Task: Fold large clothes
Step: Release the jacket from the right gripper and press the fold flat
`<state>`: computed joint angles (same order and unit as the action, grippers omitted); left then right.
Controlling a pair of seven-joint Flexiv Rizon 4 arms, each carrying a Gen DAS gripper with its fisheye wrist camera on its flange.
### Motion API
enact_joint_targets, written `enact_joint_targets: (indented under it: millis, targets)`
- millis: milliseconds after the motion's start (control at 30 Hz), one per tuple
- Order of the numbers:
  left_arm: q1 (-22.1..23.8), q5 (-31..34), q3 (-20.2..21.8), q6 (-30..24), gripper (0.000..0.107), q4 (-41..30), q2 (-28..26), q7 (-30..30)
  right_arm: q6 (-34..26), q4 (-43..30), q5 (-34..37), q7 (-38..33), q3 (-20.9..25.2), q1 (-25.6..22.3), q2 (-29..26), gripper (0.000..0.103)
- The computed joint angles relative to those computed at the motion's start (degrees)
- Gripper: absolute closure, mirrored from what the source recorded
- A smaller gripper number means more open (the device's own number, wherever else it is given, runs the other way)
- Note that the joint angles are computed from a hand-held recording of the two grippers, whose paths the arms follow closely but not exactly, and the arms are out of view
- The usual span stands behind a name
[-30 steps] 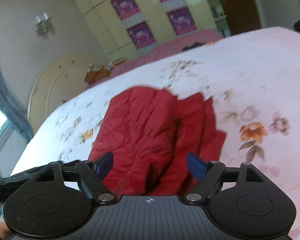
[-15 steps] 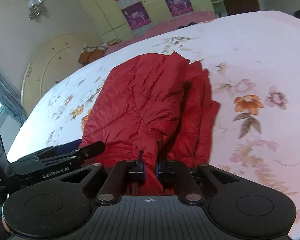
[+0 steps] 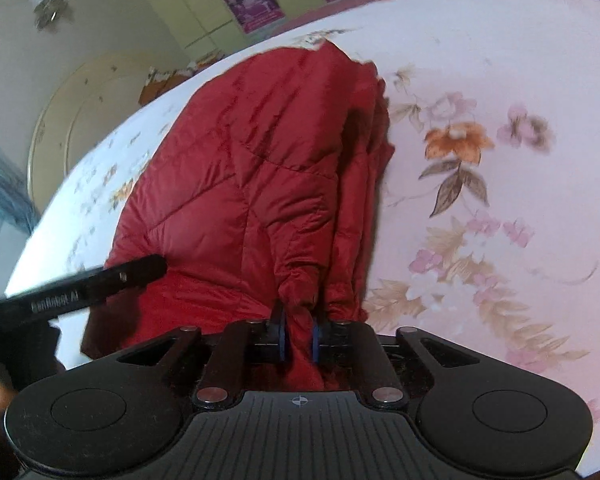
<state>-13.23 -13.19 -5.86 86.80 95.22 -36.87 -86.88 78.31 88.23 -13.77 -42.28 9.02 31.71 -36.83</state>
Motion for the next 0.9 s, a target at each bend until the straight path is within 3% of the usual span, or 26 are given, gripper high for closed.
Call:
enact_joint_targets:
  millis: [67,133,267,367,567,700,900]
  targets:
    - [-0.5,-0.2,0.6,-0.4,0.019,-0.1,0.3,-0.8,-0.9,1.0,-1.3,0.8,-1.9,1.0,1.3,0.069]
    - [-0.8,0.0,1.0,-0.8,0.02,-0.3,0.5,-1.1,0.8,2.7,-3.2,2.7,-4.9,2.4,2.8,0.064]
    - [-2.2,0.9,2.9,-2.4,0.021,-1.5,0.7,-2.3,6.3,2.8,-6.9,6.7,-10.2,4.3,3.0,0.064]
    - [-3.7,2.4,4.9,-3.2,0.021,-2.5,0.5,-3.5,7.6,-1.4,-7.7,7.0,-10.1,3.6,0.5,0.064]
    - [-6.5,5.0,8.6,-4.8,0.021,-5.0,-0.4,-7.8,3.6,-15.3,-9.2,1.6,-7.0,2.0,-7.2,0.064]
    - [-7.5,6.9,10.0,-5.3,0.021,-6.2,-0.9,-10.3,-2.6,-26.3,-6.9,-4.7,-1.8,0.5,-13.9,0.064]
    - [-5.0,7.5,6.9,-4.7,0.021,-5.8,-0.6,-9.2,-8.6,-32.5,-6.8,-5.6,-7.3,3.9,-19.0,0.064]
